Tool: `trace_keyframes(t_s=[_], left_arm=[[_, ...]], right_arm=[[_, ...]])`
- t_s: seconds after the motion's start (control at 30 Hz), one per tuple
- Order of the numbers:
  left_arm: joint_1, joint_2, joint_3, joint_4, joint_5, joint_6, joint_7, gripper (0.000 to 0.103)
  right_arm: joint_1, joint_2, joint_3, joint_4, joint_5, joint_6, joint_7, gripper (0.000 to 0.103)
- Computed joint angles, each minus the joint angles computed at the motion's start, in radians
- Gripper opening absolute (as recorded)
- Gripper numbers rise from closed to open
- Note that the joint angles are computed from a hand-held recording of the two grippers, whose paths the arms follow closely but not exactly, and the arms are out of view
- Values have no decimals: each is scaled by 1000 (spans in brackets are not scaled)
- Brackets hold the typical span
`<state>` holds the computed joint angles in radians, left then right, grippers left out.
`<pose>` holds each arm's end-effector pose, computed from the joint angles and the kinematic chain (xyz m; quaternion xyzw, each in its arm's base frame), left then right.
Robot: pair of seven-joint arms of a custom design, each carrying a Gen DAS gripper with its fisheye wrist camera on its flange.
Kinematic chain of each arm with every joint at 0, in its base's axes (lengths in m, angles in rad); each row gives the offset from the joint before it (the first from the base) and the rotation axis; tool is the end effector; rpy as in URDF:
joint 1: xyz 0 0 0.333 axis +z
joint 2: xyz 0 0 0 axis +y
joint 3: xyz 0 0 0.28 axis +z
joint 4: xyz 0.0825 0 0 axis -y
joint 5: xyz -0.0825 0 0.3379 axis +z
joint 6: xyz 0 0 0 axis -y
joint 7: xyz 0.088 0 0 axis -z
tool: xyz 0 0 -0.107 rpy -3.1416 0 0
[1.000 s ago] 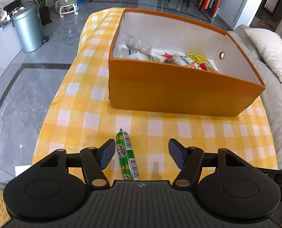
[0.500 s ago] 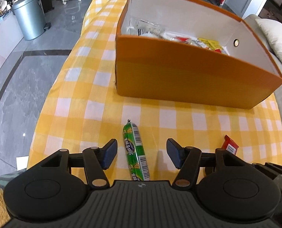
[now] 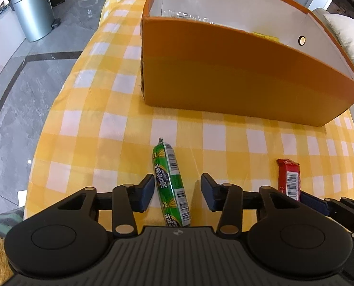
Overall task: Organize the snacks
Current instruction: 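Grasp the red bar with the right tool while the left tool grasps the green sausage stick, then lift the red bar and green sausage stick toward the orange box with both tools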
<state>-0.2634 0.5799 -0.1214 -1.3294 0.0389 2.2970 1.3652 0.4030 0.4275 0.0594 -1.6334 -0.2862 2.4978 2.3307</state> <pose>0.6471 -0.2400 0.4239 -0.6335 0.7488 -0.1782 0.0794 0.5860 0.2881 0.4079 -0.6457 0.7261 -0.1329 0.1956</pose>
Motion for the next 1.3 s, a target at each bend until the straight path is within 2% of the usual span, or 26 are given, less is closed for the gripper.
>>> trace_keyframes(t_s=[0.07, 0.2, 0.4, 0.57, 0.8, 0.9, 1.03, 1.1, 1.3], left_arm=[[-3, 1, 3, -2, 5, 2, -5, 49], [-7, 1, 7, -8, 17, 13, -7, 43], [-7, -6, 5, -29, 22, 46, -2, 35], [-12, -11, 4, -49, 32, 79, 9, 25], [-4, -35, -49, -94, -17, 121, 166, 25], [-13, -30, -61, -90, -35, 115, 235, 25], [-42, -14, -38, -64, -18, 87, 235, 25], [-51, -7, -30, -53, -12, 78, 222, 29], [-77, -5, -11, -69, 35, 111, 193, 34]], right_arm=[[0, -3, 0, -12, -6, 28, -5, 21], [7, -12, -6, -34, -40, 85, -24, 21], [11, 2, -14, -6, -49, 27, -6, 21], [8, 1, -15, -10, -47, 25, 2, 21], [1, -15, -22, -24, -56, 6, 33, 21], [-13, -26, -16, -43, -37, 13, 37, 21], [-16, -35, -14, -56, -37, 20, 37, 21], [-13, -37, -16, -61, -45, 22, 39, 22], [-10, -41, -20, -74, -66, 40, 54, 25]])
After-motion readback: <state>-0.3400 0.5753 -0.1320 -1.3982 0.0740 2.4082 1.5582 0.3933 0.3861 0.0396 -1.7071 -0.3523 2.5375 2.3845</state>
